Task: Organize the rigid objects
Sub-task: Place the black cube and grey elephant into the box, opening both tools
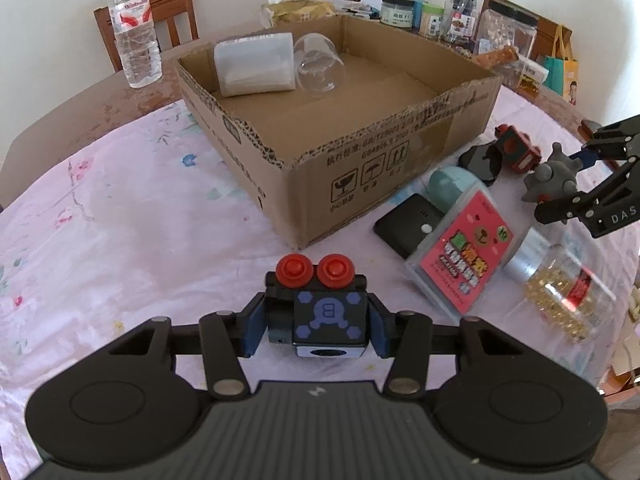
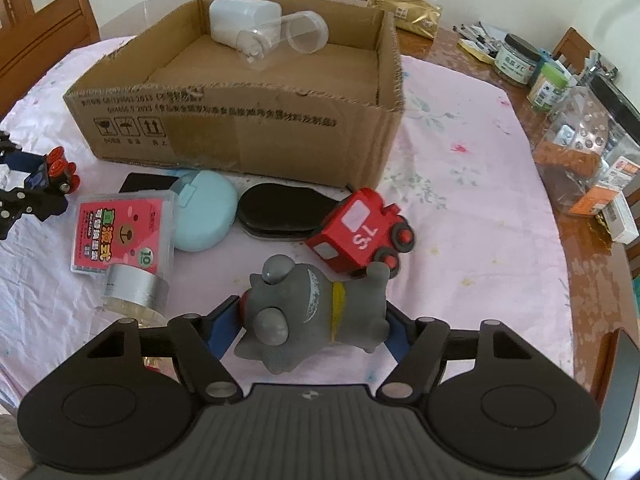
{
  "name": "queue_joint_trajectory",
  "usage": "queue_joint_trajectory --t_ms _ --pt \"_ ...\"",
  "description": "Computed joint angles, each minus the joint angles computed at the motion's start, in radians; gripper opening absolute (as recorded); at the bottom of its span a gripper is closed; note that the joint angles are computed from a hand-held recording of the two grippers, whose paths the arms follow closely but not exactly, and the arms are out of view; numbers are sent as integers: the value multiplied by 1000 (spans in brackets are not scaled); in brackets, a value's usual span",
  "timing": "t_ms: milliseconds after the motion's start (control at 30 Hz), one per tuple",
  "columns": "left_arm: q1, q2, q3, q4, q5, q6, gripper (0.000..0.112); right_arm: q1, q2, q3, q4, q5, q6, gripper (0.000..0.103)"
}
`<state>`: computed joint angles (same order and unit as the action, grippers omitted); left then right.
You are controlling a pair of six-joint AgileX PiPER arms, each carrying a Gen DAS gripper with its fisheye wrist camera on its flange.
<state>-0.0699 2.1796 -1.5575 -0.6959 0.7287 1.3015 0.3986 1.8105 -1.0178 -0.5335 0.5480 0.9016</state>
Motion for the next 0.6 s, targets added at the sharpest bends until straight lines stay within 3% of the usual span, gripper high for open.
queue_joint_trajectory --t_ms 200,400,600 --pt "11 -61 -14 36 91 -86 50 -11 -88 10 50 40 -87 76" --pt "-6 -136 -27 31 122 -109 50 -26 -152 -33 94 73 -208 76" --pt "-45 -131 -120 -7 121 -97 50 -44 -152 -108 87 72 -266 76"
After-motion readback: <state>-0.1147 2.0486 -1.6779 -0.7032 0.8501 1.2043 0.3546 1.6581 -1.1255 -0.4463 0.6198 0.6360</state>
